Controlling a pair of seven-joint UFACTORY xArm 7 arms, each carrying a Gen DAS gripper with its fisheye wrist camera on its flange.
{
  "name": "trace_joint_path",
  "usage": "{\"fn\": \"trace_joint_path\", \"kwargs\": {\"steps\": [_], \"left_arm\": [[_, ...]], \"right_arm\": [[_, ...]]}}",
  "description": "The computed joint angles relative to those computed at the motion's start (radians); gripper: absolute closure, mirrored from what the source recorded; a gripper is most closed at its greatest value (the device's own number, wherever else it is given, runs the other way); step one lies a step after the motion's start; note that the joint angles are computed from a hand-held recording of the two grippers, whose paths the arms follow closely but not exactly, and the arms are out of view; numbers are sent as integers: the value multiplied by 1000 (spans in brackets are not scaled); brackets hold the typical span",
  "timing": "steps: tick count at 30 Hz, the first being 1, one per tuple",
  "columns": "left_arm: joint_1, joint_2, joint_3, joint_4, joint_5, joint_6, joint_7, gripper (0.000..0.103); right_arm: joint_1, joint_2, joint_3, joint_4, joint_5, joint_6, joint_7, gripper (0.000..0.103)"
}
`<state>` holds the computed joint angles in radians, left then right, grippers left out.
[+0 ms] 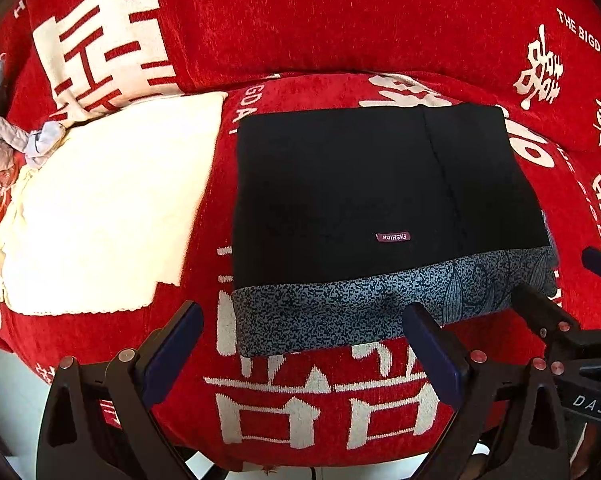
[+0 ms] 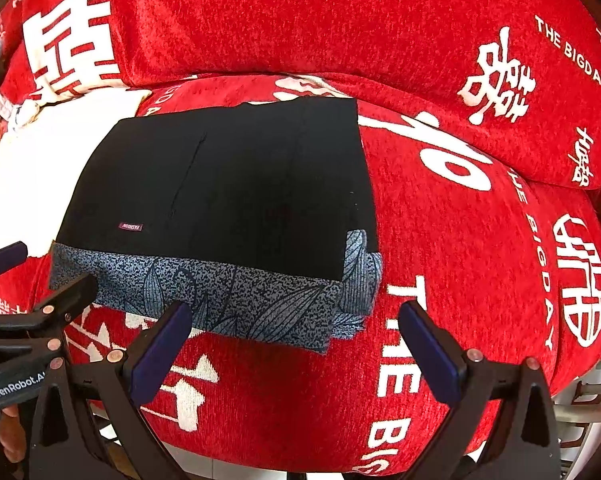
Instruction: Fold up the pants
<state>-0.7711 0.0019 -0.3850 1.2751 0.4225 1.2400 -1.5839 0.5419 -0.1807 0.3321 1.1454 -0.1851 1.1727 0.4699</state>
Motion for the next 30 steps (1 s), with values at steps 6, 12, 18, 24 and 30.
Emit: {"fn": "trace_joint_path", "kwargs": {"steps": [6, 12, 18, 24, 30], "left_arm": [[-2, -7, -3, 1, 13, 8, -22, 3], [5, -29, -8, -24, 11, -12, -54, 3], [13, -30, -11, -28, -1, -14, -46, 3], [9, -22, -15, -16, 19, 1, -39, 3], [5, -19, -11, -10, 15, 3, -39, 3]], "right_arm": [[-2, -2, -2, -3, 3, 2, 1, 0], [-1, -4, -1, -6, 4, -1, -3, 0], [-2, -4, -3, -7, 11, -2, -7, 0], [0, -5, 0, -4, 10, 1, -1, 0], [1, -6, 0, -5, 11, 0, -2, 0]]}}
